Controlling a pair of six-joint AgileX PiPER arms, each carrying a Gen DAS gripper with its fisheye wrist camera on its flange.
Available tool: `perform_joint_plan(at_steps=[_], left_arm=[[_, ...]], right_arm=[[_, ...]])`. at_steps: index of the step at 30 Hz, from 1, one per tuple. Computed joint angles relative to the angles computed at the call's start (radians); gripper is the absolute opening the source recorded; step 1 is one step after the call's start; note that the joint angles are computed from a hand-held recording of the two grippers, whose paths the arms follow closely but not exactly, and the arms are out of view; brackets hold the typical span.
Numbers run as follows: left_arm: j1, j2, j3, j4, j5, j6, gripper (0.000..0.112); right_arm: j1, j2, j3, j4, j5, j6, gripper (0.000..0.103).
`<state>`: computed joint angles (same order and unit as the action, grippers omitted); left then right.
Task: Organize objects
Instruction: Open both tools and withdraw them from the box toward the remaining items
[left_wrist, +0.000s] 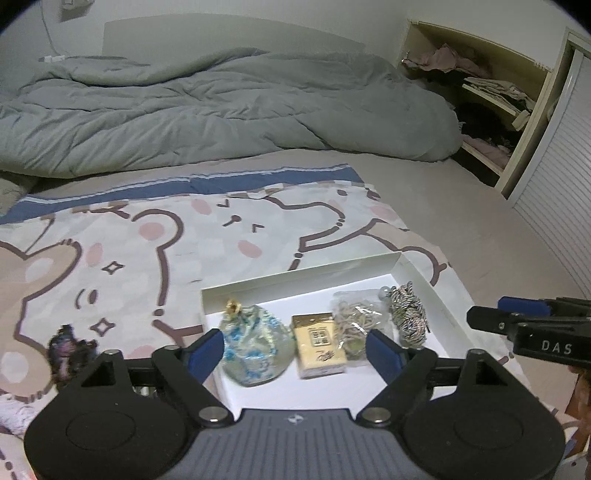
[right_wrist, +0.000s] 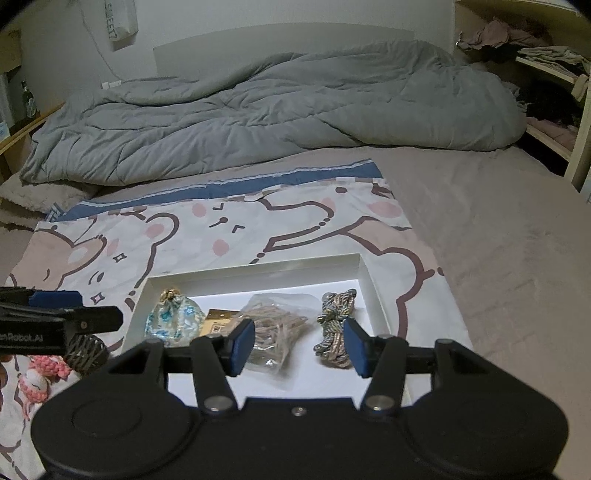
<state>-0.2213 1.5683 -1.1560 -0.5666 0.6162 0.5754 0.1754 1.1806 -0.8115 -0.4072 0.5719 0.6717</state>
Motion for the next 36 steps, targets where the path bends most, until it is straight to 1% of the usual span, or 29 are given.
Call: perform_joint_plan(at_steps=[6, 9, 12, 14, 17, 19, 21, 25, 27, 32, 36], left_arm=[[0.070, -0.056, 0.036, -0.013, 0.024, 0.057, 0.093], [0.108, -0.074, 0.044, -0.018, 0.038, 0.078, 0.095], [0.143, -0.096, 0.055, -0.027, 0.052, 0.106, 0.100], [0.162, -0.111, 0.062, -0.034, 0.056, 0.127, 0.101], [0.194, -0.130, 0.069, -0.044, 0.072, 0.154, 0.103], [0.214, -0.139, 0.074, -0.052, 0.086, 0.173, 0.103], [0.235, -0.148, 0.080, -0.062, 0.097, 0.190, 0.103], [0.285, -0.168, 0.096, -0.093, 0.111, 0.247, 0.103], [0.307, -0.175, 0.100, -0.101, 0.116, 0.261, 0.103], [0.382, -0.180, 0.096, -0.128, 0.149, 0.309, 0.103], [0.455, -0.176, 0.082, -0.138, 0.174, 0.348, 0.103]], right_arm=[[0.109, -0.028, 0.001, -0.109, 0.068, 0.159, 0.063], [0.167, -0.039, -0.002, -0.163, 0.109, 0.238, 0.067], [0.225, -0.052, -0.007, -0.213, 0.154, 0.311, 0.071], [0.260, -0.060, -0.009, -0.236, 0.181, 0.347, 0.073], [0.314, -0.067, -0.013, -0.277, 0.223, 0.406, 0.081], [0.354, -0.071, -0.013, -0.313, 0.251, 0.455, 0.090], [0.389, -0.070, -0.020, -0.333, 0.285, 0.489, 0.096], [0.458, -0.062, -0.032, -0.383, 0.346, 0.549, 0.103], [0.491, -0.053, -0.040, -0.404, 0.374, 0.577, 0.103], [0.543, -0.026, -0.062, -0.417, 0.396, 0.613, 0.103], [0.584, 0.026, -0.099, -0.425, 0.408, 0.640, 0.103]])
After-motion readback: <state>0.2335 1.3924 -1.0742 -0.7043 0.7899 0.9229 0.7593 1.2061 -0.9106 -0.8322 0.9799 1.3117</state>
